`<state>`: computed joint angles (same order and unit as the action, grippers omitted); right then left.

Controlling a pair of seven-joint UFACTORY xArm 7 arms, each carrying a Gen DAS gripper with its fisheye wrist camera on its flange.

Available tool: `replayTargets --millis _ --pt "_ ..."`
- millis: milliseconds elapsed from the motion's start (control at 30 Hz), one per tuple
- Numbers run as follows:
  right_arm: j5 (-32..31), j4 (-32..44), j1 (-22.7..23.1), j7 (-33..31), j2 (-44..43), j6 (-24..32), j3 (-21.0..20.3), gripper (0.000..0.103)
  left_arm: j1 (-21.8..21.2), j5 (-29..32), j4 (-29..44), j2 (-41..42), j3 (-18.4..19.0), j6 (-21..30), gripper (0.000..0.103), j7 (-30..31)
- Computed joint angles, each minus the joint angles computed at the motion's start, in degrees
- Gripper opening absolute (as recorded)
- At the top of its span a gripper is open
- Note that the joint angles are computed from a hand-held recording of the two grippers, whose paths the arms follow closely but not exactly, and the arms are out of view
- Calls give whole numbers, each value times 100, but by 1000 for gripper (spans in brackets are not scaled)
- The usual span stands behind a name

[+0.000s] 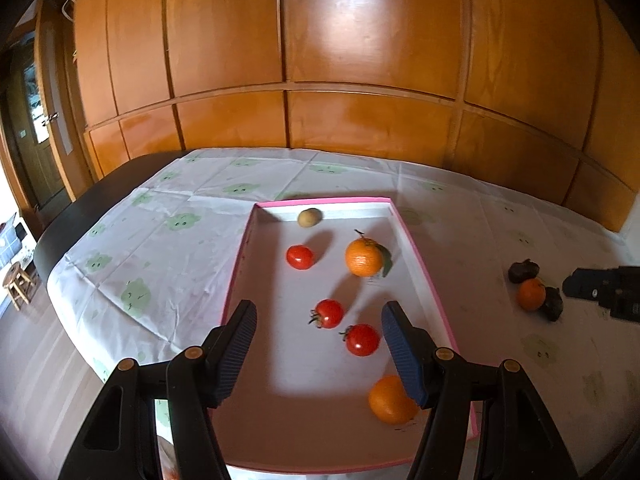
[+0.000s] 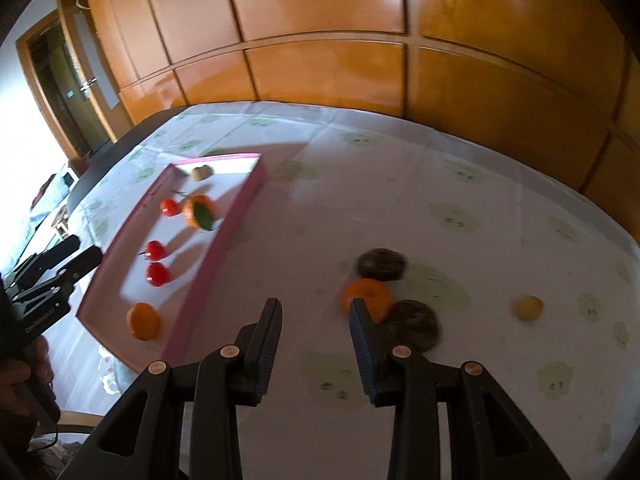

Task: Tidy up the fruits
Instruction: 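Reach the left gripper to the other loose orange and grasp it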

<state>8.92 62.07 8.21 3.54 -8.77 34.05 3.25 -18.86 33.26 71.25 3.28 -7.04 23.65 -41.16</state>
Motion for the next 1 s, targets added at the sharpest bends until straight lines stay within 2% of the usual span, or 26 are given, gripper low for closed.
replayTargets --millis 533,700,900,1000 --pt "-562 -300 -731 401 -151 -9 -349 35 -287 -120 335 226 -74 154 65 461" --pt "-308 -349 -872 555 -108 71 -475 35 -415 -141 525 358 -76 227 65 619" --pt "181 -247 -914 426 -28 209 -576 35 -592 -276 796 580 -73 327 65 873" --pt "229 -248 -952 472 -31 268 -566 35 -696 -359 989 730 -73 404 65 1027"
